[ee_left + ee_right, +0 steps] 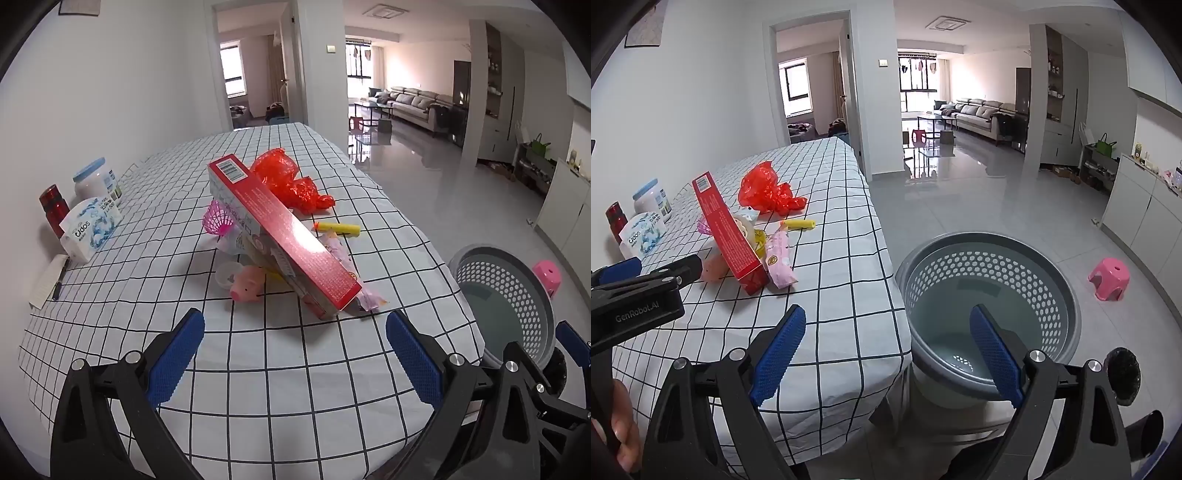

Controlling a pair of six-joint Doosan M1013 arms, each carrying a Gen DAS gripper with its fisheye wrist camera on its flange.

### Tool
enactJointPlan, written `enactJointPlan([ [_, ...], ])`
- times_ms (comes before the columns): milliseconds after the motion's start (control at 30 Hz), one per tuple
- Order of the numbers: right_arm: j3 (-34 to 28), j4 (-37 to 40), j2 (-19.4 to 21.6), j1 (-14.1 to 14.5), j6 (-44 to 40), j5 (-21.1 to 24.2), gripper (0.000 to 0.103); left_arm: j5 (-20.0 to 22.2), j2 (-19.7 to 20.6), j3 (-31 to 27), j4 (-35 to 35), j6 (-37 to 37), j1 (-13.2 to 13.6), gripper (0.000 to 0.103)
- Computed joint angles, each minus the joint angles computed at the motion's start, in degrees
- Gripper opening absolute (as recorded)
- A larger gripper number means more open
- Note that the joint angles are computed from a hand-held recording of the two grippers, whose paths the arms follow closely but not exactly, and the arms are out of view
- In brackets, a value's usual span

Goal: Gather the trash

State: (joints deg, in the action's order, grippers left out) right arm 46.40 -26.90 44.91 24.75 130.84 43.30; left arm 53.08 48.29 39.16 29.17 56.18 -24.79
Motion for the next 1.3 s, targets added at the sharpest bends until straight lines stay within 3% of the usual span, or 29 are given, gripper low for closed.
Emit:
enactJointPlan([
  [1300, 0.28, -1.81, -0.15, 0.4, 1.59, -0.16, 0.086, -1.88, -0.94, 1.82, 0.27, -0.42, -0.08, 0.097],
])
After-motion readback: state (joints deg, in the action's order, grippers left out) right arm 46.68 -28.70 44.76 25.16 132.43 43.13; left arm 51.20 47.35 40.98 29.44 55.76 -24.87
